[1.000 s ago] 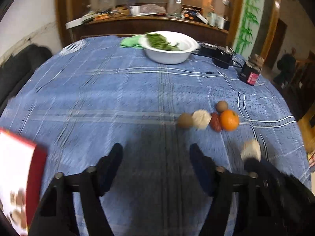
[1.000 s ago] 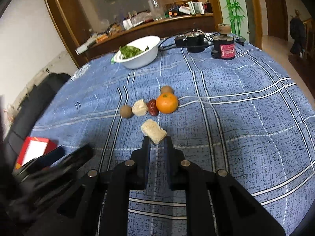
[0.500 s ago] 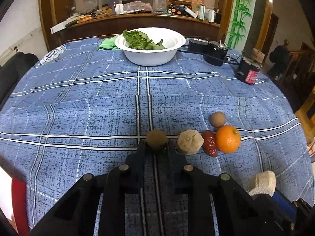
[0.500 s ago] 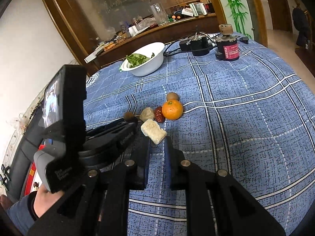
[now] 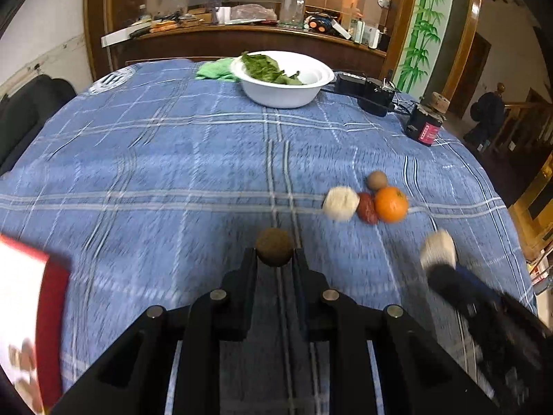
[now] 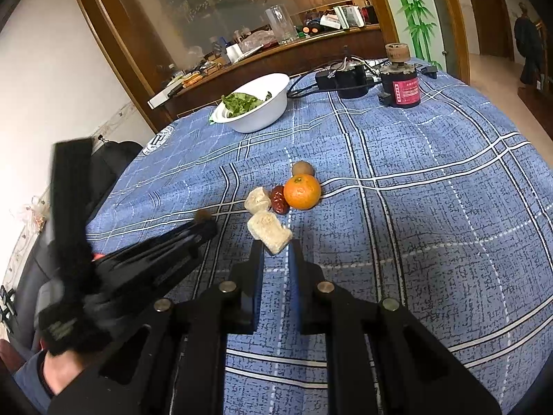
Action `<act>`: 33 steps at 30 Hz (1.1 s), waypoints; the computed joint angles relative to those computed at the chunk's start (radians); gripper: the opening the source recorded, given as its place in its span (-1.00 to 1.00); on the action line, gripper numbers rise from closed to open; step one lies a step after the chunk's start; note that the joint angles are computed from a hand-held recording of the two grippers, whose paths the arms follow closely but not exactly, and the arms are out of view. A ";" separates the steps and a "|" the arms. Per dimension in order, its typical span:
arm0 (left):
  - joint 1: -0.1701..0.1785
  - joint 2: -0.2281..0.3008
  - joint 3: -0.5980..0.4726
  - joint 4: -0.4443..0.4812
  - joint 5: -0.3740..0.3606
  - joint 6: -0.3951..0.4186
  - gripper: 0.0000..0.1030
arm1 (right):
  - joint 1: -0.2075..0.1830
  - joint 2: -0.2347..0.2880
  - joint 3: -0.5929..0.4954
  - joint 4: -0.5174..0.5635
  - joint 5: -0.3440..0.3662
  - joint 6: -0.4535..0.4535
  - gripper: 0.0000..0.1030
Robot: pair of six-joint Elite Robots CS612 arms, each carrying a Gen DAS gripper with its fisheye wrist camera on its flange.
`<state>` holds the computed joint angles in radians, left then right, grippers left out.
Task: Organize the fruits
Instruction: 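Carry the pale cube and brown fruit with both tools over the tray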
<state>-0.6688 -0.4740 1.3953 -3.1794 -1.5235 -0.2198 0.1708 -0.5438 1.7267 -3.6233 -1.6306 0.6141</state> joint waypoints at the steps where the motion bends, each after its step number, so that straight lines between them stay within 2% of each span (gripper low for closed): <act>1: 0.001 -0.007 0.015 -0.004 -0.003 0.000 -0.63 | 0.002 0.000 -0.002 0.005 -0.008 -0.008 -0.71; 7: 0.010 -0.064 0.132 -0.062 -0.007 -0.016 -0.63 | 0.013 -0.002 -0.014 0.059 -0.019 -0.037 -0.71; 11: 0.016 -0.092 0.191 -0.104 -0.001 -0.018 -0.63 | 0.035 -0.017 -0.008 0.085 -0.050 -0.066 -0.71; 21: 0.016 -0.125 0.288 -0.187 -0.003 -0.006 -0.63 | 0.103 -0.063 0.056 0.097 -0.122 -0.096 -0.70; 26: 0.017 -0.139 0.329 -0.223 0.001 -0.002 -0.63 | 0.127 -0.076 0.073 0.093 -0.161 -0.095 -0.70; 33: 0.020 -0.149 0.359 -0.256 0.010 -0.005 -0.63 | 0.150 -0.079 0.075 0.083 -0.180 -0.093 -0.70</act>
